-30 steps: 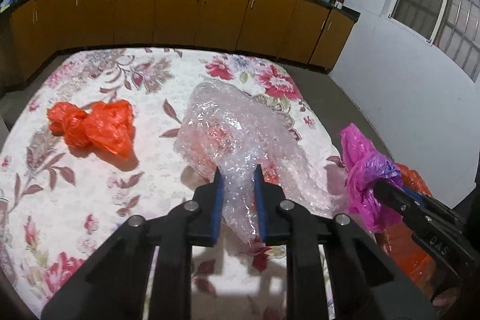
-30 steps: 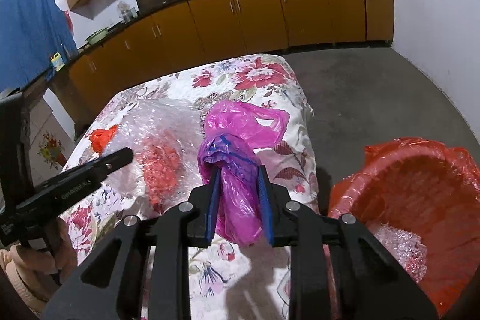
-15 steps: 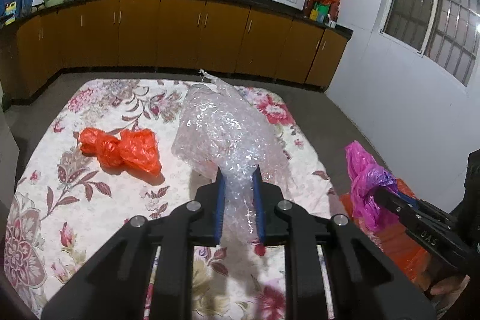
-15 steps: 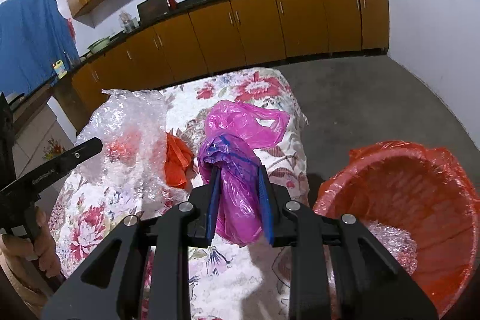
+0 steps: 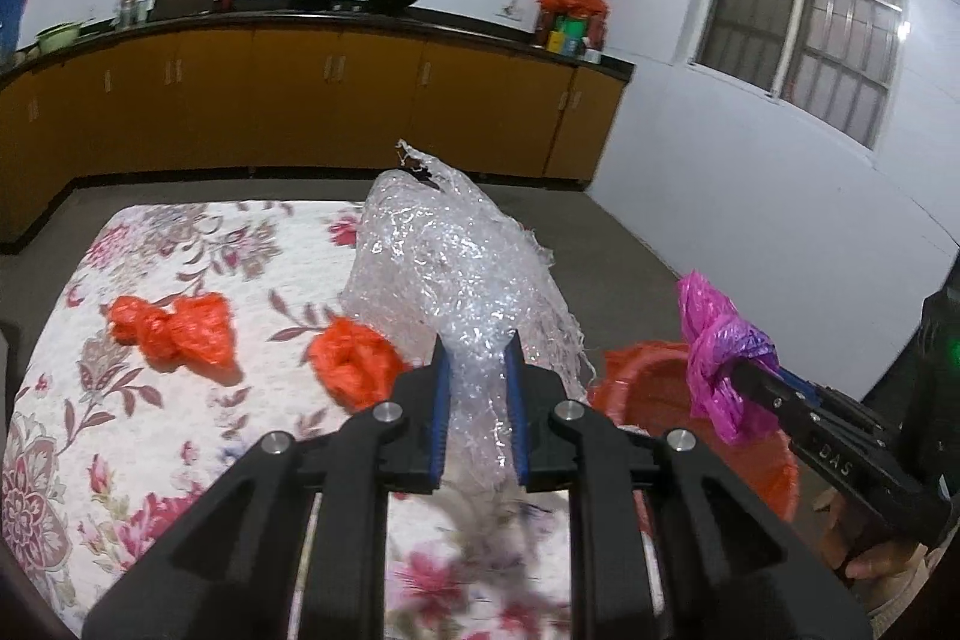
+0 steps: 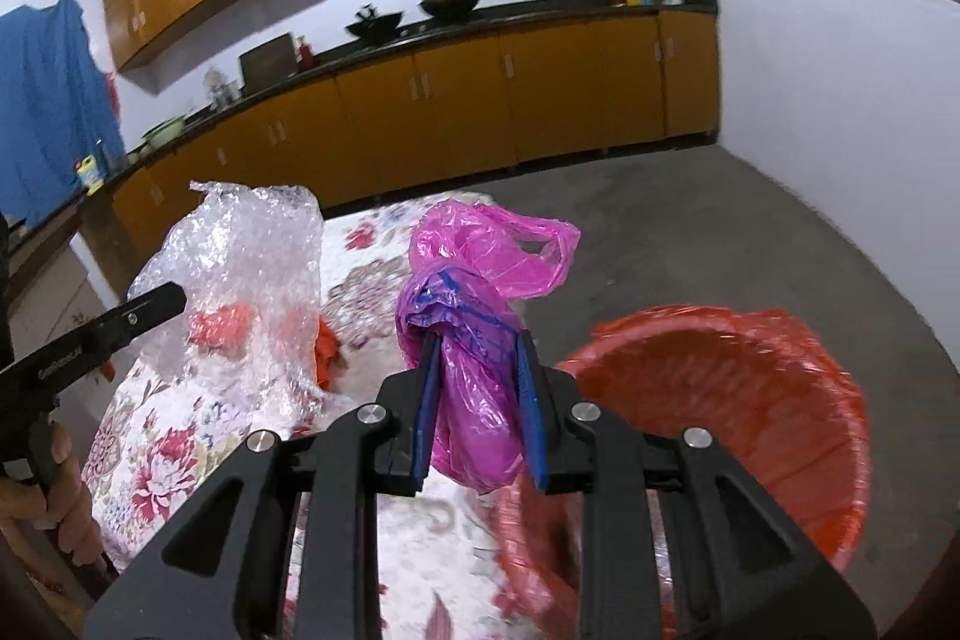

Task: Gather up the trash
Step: 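Carry both items over the basket and open both tools to drop them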

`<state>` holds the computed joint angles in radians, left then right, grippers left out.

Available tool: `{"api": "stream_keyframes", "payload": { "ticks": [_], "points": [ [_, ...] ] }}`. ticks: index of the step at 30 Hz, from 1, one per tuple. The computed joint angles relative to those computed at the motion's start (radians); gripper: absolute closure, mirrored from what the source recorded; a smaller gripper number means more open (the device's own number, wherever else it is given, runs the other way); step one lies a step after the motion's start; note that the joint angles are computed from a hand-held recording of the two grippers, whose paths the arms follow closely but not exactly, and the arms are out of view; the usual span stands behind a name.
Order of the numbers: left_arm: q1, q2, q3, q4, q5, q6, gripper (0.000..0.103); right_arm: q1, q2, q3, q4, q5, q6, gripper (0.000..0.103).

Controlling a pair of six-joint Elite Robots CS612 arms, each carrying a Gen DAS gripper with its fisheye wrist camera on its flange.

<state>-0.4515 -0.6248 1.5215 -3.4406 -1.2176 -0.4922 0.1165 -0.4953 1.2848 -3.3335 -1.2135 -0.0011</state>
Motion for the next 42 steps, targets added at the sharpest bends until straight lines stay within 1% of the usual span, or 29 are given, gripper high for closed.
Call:
{"api": "stream_keyframes", "payload": {
  "ticks": [5, 14, 21, 28, 40, 42],
  "points": [
    [-0.020, 0.006, -0.022, -0.004, -0.041, 0.023, 0.086, -0.018, -0.026, 0.053, -0.065, -0.049, 0.041, 0.078],
    [-0.046, 0.028, -0.071, 0.002, -0.113, 0.066, 0.086, -0.046, -0.057, 0.118, -0.133, -0.109, 0.108, 0.078],
    [-0.058, 0.045, -0.106, 0.016, -0.152, 0.083, 0.086, -0.060, -0.062, 0.135, -0.142, -0.131, 0.145, 0.078],
    [-0.067, 0.062, -0.140, 0.041, -0.180, 0.093, 0.085, -0.071, -0.062, 0.140, -0.142, -0.137, 0.167, 0.078],
    [-0.072, 0.097, -0.198, 0.108, -0.226, 0.096, 0.085, -0.066, -0.055, 0.121, -0.126, -0.156, 0.197, 0.076],
    [-0.072, 0.106, -0.209, 0.119, -0.231, 0.097, 0.082, -0.066, -0.052, 0.117, -0.120, -0.158, 0.205, 0.075]
  ]
}}
